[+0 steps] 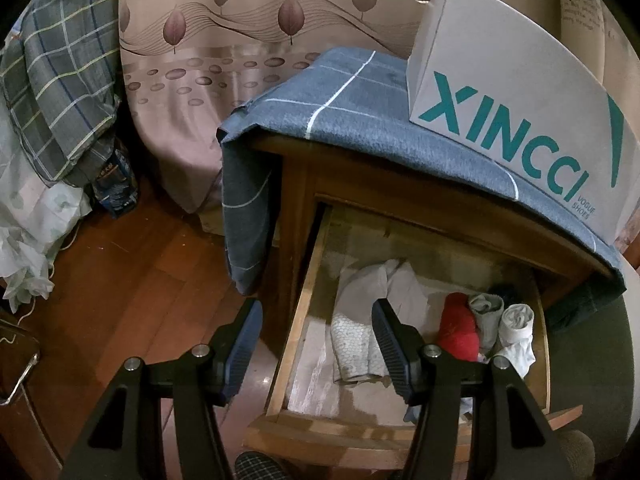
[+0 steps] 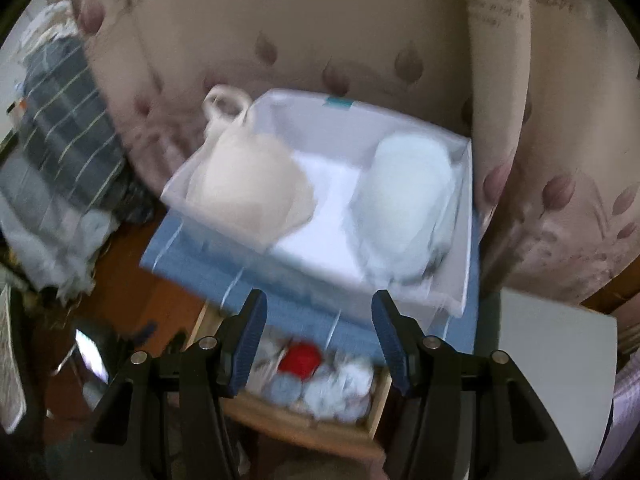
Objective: Take underwear out of drawer
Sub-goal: 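Move the right gripper back down into the open drawer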
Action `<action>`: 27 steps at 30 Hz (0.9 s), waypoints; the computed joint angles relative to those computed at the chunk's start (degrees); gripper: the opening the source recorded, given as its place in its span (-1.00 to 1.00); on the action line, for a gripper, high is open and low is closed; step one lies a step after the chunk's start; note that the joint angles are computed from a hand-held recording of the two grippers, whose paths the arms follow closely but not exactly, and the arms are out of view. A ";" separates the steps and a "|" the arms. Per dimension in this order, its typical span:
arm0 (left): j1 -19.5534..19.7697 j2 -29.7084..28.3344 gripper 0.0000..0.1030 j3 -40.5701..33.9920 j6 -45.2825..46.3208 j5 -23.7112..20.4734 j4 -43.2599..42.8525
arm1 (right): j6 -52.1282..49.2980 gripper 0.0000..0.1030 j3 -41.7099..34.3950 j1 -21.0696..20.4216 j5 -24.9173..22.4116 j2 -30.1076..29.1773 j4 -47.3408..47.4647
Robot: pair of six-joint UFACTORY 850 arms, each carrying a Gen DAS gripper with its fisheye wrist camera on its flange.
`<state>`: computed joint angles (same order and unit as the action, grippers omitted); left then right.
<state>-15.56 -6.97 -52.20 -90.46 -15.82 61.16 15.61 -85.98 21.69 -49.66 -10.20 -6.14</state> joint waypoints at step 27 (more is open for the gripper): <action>0.39 -0.20 0.14 -0.10 5.22 1.41 -4.03 | -1.97 0.09 17.75 -5.11 0.78 -11.14 15.88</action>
